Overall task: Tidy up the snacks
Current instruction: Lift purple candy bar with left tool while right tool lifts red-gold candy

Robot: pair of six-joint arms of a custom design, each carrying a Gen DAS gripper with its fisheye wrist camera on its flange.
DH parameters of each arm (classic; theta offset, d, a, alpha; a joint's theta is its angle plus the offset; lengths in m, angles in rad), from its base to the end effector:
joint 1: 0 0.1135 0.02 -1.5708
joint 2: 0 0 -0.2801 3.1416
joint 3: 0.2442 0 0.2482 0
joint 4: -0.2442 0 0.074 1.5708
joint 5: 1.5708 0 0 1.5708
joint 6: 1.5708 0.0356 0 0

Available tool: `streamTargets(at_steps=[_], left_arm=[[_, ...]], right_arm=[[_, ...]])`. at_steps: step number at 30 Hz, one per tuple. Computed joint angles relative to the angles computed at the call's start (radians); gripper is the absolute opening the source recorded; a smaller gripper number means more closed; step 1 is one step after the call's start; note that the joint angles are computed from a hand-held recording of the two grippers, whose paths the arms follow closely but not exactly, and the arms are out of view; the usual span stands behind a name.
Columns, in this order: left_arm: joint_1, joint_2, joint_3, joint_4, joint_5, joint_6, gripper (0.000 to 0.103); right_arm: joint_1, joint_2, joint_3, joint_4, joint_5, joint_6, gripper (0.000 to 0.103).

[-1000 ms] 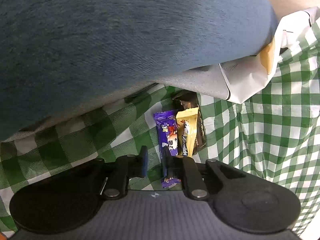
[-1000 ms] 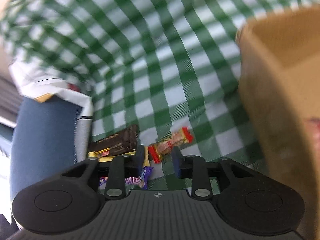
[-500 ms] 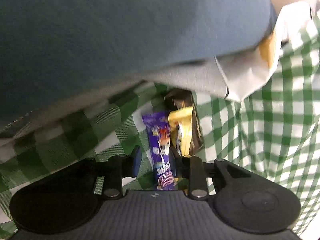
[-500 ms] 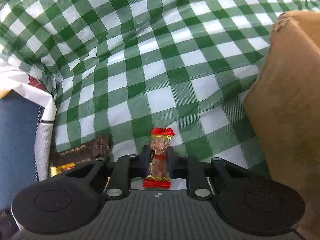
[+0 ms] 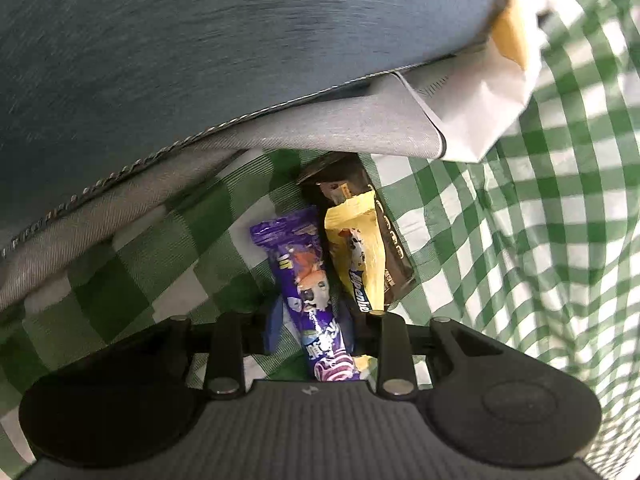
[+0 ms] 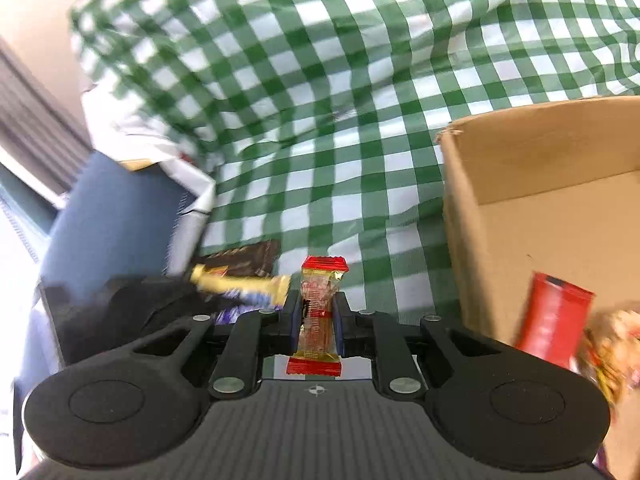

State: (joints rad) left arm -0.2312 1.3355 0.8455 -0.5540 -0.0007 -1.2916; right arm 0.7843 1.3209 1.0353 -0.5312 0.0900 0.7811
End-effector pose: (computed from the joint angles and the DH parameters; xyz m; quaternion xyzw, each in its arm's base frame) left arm 0.2439 -0.0574 0.2307 -0.4883 0.8329 -0.1794 0.1887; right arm 0.1960 0.1910 0.2948 0.0151 0.9289 0.2297 0.2902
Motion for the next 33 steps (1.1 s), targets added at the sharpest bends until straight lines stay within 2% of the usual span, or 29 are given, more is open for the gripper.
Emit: streamTargets(at_steps=[3, 6, 9, 12, 14, 16, 19, 21, 24, 26, 33], left_arm=[[-0.003, -0.020, -0.018, 0.013, 0.003, 0.032, 0.016], [-0.006, -0.057, -0.035, 0.008, 0.015, 0.063, 0.014], [-0.004, -0.107, -0.044, -0.045, 0.043, 0.108, 0.014], [-0.006, -0.153, -0.046, -0.099, 0.107, 0.186, 0.014], [-0.023, -0.192, -0.043, -0.147, 0.111, 0.246, 0.014], [-0.045, -0.246, -0.038, -0.215, 0.106, 0.305, 0.014], [-0.101, -0.289, -0.021, -0.299, 0.095, 0.417, 0.014], [-0.149, -0.288, -0.006, -0.356, 0.081, 0.506, 0.014], [-0.193, -0.262, -0.006, -0.395, 0.076, 0.581, 0.015], [-0.187, -0.243, -0.023, -0.397, 0.105, 0.600, 0.016], [-0.253, -0.140, -0.013, -0.358, 0.050, 0.553, 0.019]], right_arm=[[0.032, -0.110, -0.032, -0.060, -0.008, -0.032, 0.017], [0.100, -0.210, -0.068, -0.112, 0.009, -0.079, 0.017], [0.225, -0.294, -0.112, -0.151, 0.074, -0.096, 0.017], [0.340, -0.350, -0.155, -0.164, 0.117, -0.064, 0.017], [0.413, -0.375, -0.194, -0.143, 0.152, -0.036, 0.017], [0.449, -0.374, -0.235, -0.112, 0.153, 0.016, 0.017], [0.509, -0.315, -0.258, -0.081, 0.168, 0.026, 0.017], [0.526, -0.277, -0.276, -0.060, 0.140, 0.026, 0.017], [0.545, -0.205, -0.282, -0.071, 0.143, 0.029, 0.017], [0.549, -0.169, -0.286, -0.077, 0.132, 0.044, 0.017], [0.555, -0.109, -0.302, -0.093, 0.128, 0.092, 0.020]])
